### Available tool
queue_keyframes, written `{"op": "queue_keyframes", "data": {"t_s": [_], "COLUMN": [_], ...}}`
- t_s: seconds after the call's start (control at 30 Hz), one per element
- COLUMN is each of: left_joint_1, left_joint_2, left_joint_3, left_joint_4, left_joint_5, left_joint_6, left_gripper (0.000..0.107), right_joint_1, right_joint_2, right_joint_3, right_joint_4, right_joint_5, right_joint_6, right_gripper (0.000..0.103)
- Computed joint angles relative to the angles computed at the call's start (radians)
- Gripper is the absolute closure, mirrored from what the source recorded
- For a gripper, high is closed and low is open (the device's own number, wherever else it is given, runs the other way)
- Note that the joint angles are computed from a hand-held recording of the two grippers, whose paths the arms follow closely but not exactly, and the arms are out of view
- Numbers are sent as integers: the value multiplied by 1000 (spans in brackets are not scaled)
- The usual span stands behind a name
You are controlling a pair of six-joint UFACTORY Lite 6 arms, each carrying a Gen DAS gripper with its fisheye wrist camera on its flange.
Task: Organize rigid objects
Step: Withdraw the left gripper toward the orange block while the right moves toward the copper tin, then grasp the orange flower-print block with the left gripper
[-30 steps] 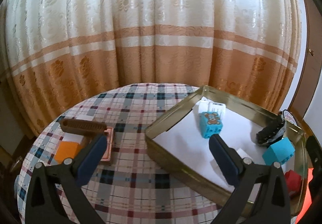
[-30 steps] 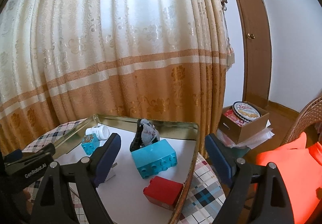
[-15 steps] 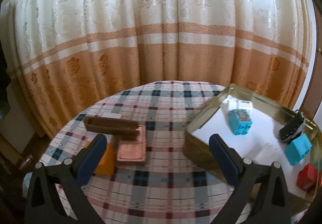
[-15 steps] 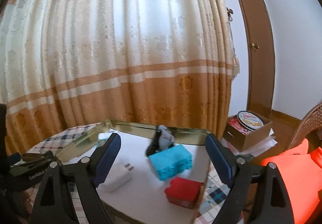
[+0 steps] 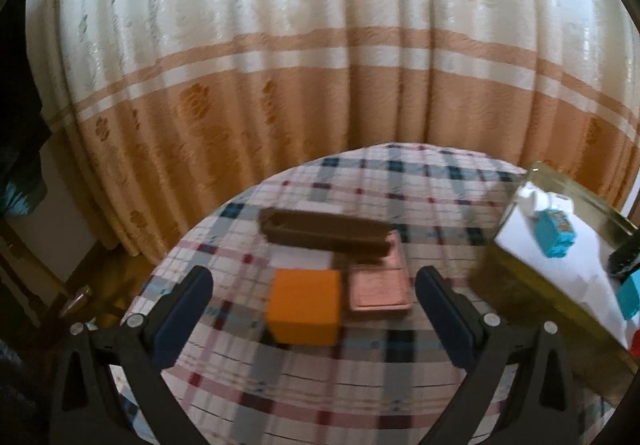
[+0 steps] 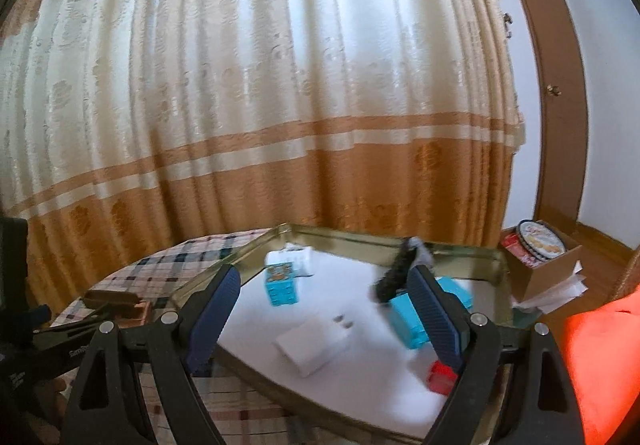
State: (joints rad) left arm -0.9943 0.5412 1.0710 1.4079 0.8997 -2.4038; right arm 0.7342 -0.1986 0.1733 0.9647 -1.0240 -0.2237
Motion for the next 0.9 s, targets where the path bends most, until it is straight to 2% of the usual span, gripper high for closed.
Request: {"op": "queue_keyframes", "data": {"t_s": [0.13, 0.27, 0.5, 0.7, 0.9], "left_joint_1": [35, 80, 121, 120, 153], "left_joint_2": [-29, -84, -106, -56, 8], "left_joint_3": [-65, -138, -174, -108, -37], "left_joint_4": [12, 55, 58, 46, 7], "left_joint_5": [-22, -84, -132, -117, -185], "left_joint_6": [-35, -113, -135, -43, 55], "left_gripper": [4, 4, 4, 4, 5], "right_joint_1": [9, 26, 80, 117, 72], "right_joint_2": [54, 108, 181, 195, 199], "right_joint_3": [42, 83, 142, 160, 165], "right_joint_4": [-30, -62, -91, -95, -148], "right_joint_5": [32, 60, 87, 106, 155], "right_joint_6": [17, 36, 64, 50, 90], "right_gripper": [16, 16, 16, 16, 16]}}
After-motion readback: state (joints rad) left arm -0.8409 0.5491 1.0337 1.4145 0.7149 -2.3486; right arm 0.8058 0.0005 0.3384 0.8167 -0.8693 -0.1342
